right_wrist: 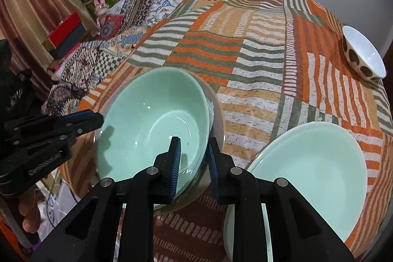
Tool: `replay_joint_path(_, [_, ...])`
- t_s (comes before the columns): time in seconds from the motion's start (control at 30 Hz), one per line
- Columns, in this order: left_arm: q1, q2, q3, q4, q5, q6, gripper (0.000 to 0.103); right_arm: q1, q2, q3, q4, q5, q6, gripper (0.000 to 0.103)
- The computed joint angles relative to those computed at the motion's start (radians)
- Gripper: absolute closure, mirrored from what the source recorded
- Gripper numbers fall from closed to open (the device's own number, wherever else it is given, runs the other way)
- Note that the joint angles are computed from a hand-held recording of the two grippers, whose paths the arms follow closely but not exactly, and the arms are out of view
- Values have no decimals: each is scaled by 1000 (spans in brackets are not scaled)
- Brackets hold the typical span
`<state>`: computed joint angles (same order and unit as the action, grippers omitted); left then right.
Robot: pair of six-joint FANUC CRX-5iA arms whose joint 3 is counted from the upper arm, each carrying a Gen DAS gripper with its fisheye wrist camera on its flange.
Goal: Organize plates and bowls
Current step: 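Open both grippers to release the mint green bowl, then raise both grippers away from the nested bowls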
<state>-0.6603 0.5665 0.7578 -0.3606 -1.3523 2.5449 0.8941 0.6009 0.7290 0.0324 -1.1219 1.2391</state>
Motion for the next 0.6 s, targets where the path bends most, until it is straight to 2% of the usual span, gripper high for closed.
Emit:
replay_joint_path(0.07, [-10, 0, 22, -19, -6, 0, 85, 2, -22, -34, 23, 41, -16, 68])
replay_joint_path(0.1, [-15, 0, 35, -27, -6, -4, 85, 4, -37, -58, 40, 69, -26, 57])
replay_joint_path(0.13, [-20, 2, 49, -32, -8, -11, 85, 5, -49, -77, 53, 91, -34, 55])
replay_joint_path(0.27, [-40, 14, 114, -59, -16, -35, 83, -9, -93, -119, 57, 130, -40, 55])
replay_joint_path(0.43, [-87, 54, 242, -142, -22, -47, 55, -48, -170, -207, 85, 199, -79, 55])
replay_joint_path(0.6, [-118, 157, 451, -194, -63, -108, 41, -108, -249, -304, 157, 270, -147, 54])
